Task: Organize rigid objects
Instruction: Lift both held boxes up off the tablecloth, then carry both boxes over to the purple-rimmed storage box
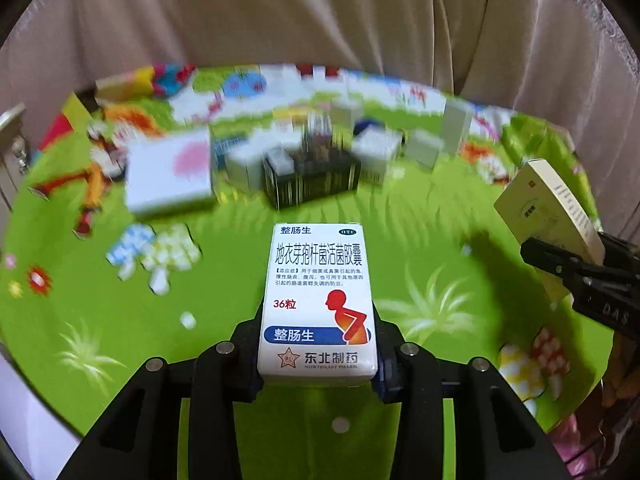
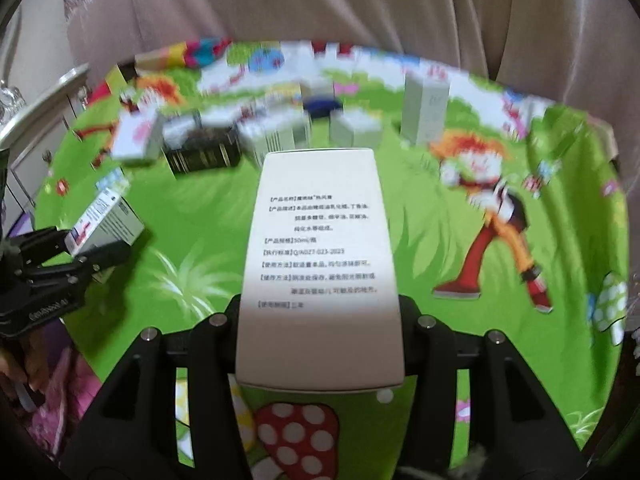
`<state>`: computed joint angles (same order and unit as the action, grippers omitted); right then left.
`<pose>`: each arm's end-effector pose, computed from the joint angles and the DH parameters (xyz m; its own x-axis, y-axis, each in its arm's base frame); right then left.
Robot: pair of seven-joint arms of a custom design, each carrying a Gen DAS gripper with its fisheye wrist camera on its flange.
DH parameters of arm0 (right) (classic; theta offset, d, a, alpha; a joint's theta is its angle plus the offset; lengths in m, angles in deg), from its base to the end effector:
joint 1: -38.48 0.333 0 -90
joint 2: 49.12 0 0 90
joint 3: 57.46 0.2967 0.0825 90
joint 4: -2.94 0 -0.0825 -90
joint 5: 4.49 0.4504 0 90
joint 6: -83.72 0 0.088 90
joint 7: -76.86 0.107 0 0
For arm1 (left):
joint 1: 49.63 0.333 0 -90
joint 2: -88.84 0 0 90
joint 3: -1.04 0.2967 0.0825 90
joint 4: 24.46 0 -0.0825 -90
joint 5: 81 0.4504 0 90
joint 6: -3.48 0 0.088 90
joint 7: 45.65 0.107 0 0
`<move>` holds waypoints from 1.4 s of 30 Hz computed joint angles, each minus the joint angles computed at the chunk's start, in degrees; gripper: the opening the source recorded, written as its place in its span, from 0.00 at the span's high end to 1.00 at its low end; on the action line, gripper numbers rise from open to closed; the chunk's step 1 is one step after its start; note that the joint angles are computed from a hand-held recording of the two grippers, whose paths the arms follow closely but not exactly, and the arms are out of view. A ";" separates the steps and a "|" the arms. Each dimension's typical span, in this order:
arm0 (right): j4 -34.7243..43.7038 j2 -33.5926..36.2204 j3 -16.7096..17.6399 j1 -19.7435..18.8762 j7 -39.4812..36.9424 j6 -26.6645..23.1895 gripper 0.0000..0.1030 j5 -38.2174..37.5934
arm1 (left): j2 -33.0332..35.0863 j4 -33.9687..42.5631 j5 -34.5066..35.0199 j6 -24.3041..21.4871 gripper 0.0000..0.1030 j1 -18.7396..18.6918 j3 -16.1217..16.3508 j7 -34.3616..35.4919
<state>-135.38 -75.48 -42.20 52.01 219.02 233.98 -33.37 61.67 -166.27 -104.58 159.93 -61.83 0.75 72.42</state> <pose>0.4546 0.2694 0.5015 -0.0237 -0.9994 -0.0265 -0.7031 0.0355 -0.7102 0.5083 -0.0972 0.4979 -0.3958 -0.9176 0.0376 -0.6678 0.2595 -0.6977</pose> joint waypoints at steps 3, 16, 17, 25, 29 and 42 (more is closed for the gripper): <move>-0.05 -3.79 5.53 -4.62 8.62 1.17 0.48 -8.91 | -3.53 -0.78 -0.69 4.60 0.60 -1.03 0.07 -0.19; 0.11 -29.27 23.02 -18.63 40.36 -1.89 0.47 -40.27 | -15.68 -2.18 2.49 31.97 0.60 -18.78 8.98 2.13; 0.13 -30.86 23.76 -19.15 41.87 -2.52 0.47 -41.79 | -16.59 -2.72 3.45 33.38 0.60 -19.69 9.54 1.94; 2.17 -32.42 25.06 -18.81 42.62 -4.94 0.47 -45.60 | -21.14 -5.64 9.51 34.10 0.60 -19.66 10.29 -2.42; 4.03 -29.10 24.87 -18.36 41.77 -3.64 0.47 -46.11 | -21.96 -6.79 11.62 31.55 0.60 -16.61 10.20 -5.35; 12.52 -13.07 23.72 -14.95 45.55 7.67 0.47 -55.71 | -28.81 -14.19 16.17 24.07 0.60 0.92 8.12 -12.44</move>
